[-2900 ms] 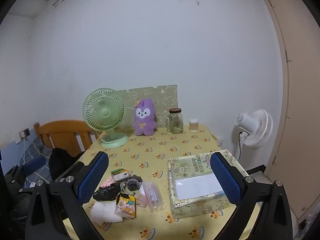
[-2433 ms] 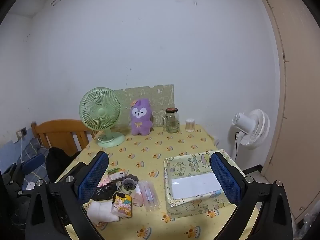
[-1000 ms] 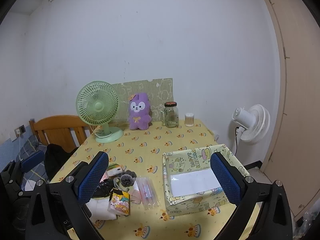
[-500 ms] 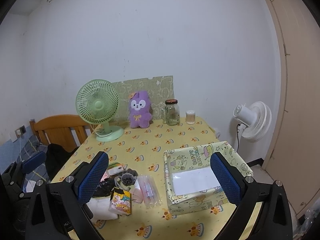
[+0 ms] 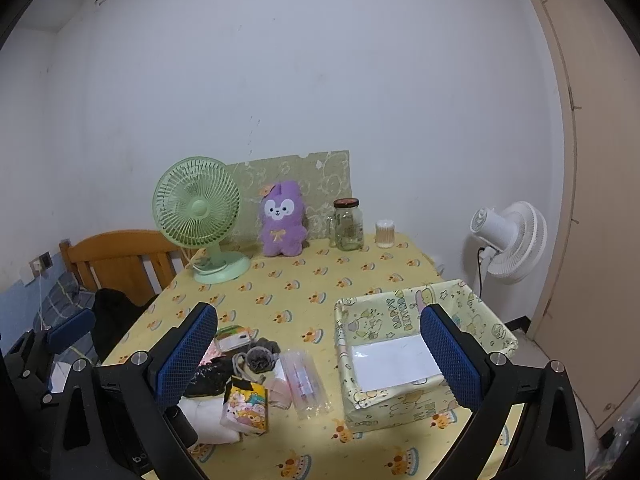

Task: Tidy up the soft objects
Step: 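Reach the left tool to the white cotton pad while the right tool reaches the cartoon tissue pack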

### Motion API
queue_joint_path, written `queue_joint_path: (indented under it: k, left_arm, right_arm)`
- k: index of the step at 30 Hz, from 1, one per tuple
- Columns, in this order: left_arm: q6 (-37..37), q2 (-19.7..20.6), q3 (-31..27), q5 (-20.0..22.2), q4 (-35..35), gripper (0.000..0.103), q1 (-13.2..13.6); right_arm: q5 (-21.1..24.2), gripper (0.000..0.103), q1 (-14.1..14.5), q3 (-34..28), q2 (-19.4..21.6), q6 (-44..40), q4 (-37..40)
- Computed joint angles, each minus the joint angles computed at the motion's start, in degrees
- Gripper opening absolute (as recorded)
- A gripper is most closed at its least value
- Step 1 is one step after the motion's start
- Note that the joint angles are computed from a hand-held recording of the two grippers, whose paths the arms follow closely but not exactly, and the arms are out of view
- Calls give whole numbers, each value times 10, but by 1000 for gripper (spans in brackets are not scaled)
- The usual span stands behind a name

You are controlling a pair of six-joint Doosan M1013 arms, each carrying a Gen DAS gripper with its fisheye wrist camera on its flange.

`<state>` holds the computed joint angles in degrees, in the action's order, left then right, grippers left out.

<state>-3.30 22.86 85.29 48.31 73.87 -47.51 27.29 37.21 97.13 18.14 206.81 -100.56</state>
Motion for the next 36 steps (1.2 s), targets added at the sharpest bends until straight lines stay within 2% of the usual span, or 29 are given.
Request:
queue_joint_path:
  k: [26,30,36]
  left_arm:
    - [34,29,18,-60,-86,101,25]
    - [47,34,20,-59,-99,101,27]
    - [64,41,21,-39,-124,101,30]
  right_arm:
    - [-51,98,-3,-22,59,-69,60]
    - [-67,97,-5,-27,68,-81,75]
    - [-87,96,-3,-41,87,-147,133]
